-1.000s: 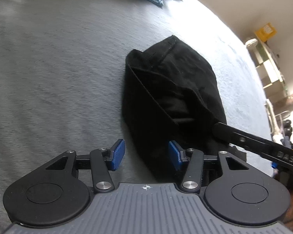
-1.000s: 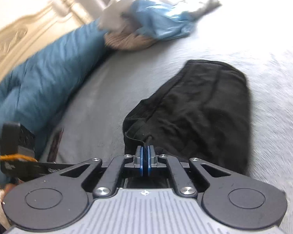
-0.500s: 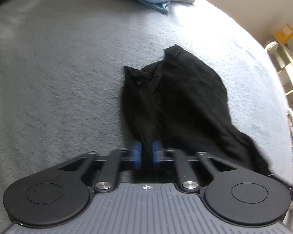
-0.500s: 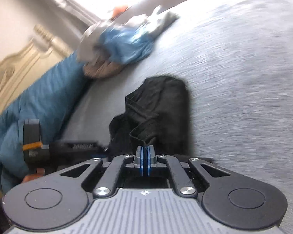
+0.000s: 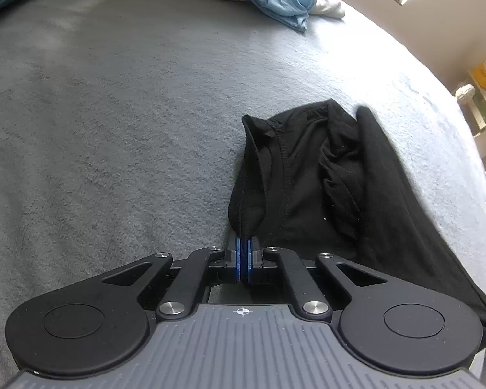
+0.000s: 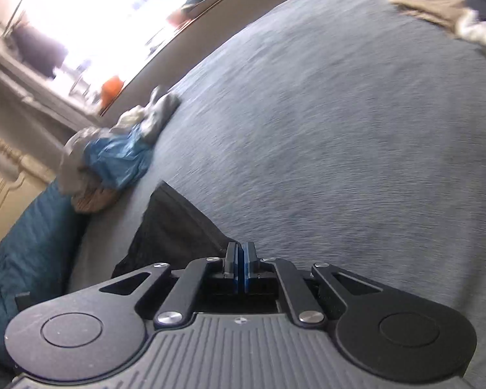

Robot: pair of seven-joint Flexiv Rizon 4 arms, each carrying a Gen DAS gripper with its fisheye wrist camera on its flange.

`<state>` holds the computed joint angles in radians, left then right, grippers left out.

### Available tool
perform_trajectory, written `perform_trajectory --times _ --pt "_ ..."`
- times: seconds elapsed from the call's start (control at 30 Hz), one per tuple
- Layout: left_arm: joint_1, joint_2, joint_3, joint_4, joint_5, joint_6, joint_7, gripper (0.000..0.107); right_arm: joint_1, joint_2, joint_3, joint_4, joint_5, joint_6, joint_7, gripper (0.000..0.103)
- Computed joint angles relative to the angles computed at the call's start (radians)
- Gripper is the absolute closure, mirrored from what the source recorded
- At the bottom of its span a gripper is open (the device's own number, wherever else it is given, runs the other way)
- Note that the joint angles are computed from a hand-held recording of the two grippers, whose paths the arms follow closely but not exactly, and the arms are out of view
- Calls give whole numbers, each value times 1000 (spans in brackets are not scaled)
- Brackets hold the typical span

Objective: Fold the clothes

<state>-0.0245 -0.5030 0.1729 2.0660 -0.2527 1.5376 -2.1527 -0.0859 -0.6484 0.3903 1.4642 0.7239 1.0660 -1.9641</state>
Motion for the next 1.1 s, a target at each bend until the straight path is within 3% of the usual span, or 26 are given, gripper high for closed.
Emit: perform_trajectory --times 0.13,0.33,0.43,0.5,0.53,0.63,0.77,0.83,0.9,1.0,1.1 --pt "-27 8 35 -1 15 -4 -18 105 -10 31 -40 47 14 88 66 100" --pt "0 12 18 13 16 -6 -8 106 -25 57 -113 133 -38 257 235 100" --pt "-11 11 36 13 19 -21 -20 106 16 63 -187 200 -119 302 373 103" --pt "2 14 24 21 19 -22 -17 106 96 71 -290 269 -209 343 493 103" --pt "37 21 -14 35 9 -12 3 106 133 71 -337 287 -241 344 565 103" --pt "180 43 -182 97 -47 52 95 104 158 68 -377 315 -318 342 654 101" --pt "333 68 -368 167 -101 114 184 77 118 49 -272 269 -389 372 572 99" --pt "417 75 -470 194 -113 127 219 73 102 30 -211 225 -447 361 519 97" --pt "501 76 -570 218 -115 134 249 71 79 1 -121 172 -508 339 440 87" --pt "517 81 -590 219 -116 82 281 69 49 -73 50 61 -571 271 266 76" --pt "514 82 -596 217 -148 35 330 69 71 -158 180 -68 -613 152 46 61"
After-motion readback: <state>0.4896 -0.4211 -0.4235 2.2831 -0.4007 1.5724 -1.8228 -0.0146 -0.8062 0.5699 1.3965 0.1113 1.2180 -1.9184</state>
